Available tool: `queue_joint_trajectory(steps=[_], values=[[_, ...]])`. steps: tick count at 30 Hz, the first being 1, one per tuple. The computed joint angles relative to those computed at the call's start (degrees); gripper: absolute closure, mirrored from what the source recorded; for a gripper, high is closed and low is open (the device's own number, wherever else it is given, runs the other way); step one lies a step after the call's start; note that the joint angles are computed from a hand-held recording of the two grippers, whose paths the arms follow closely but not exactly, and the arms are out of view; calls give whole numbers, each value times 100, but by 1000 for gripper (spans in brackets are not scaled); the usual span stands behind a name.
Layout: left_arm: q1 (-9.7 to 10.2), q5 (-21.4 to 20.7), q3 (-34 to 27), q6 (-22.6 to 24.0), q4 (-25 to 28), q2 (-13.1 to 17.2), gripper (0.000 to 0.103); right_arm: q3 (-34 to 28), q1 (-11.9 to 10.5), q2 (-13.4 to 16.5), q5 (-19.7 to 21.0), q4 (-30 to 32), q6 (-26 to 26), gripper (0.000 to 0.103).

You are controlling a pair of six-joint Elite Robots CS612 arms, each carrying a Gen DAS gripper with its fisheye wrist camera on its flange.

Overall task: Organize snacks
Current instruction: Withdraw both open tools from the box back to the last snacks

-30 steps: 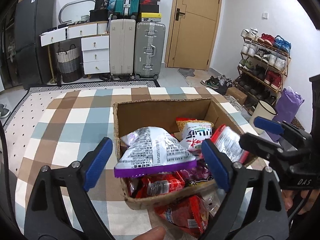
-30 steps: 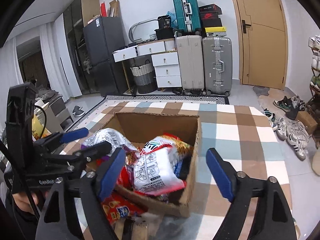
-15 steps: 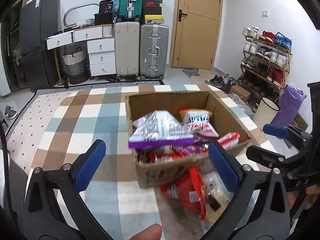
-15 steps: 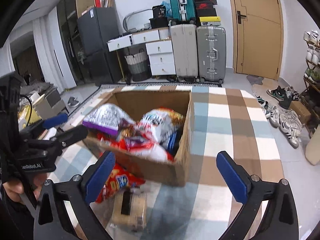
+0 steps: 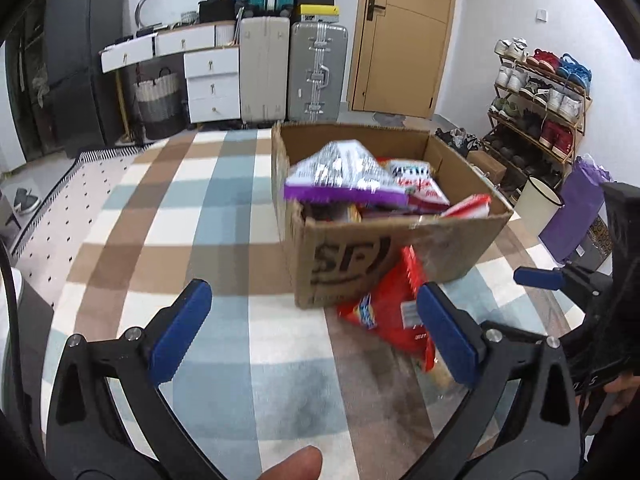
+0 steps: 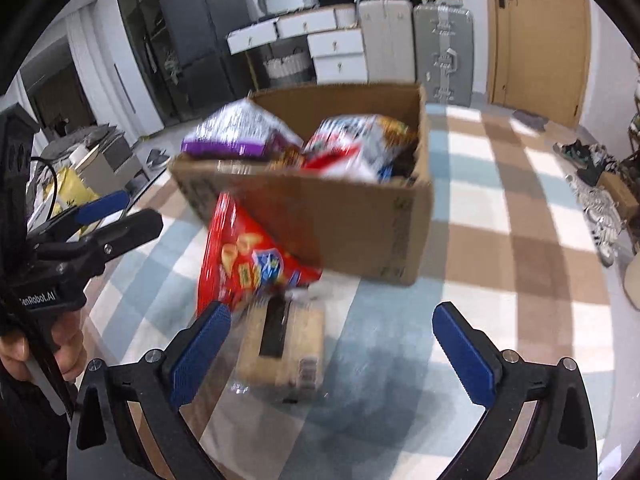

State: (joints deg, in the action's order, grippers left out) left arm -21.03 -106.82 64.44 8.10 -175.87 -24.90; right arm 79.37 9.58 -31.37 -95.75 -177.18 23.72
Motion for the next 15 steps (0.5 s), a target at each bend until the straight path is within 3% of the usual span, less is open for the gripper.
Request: queue_joint_trajectory(steps=[5,15], values=[[-10,57,-9,53,224,48,1,-157,52,105,-13,410,-57,0],[0,93,-133,-20,602,150,1,-342,73,280,338,528,-117,1]])
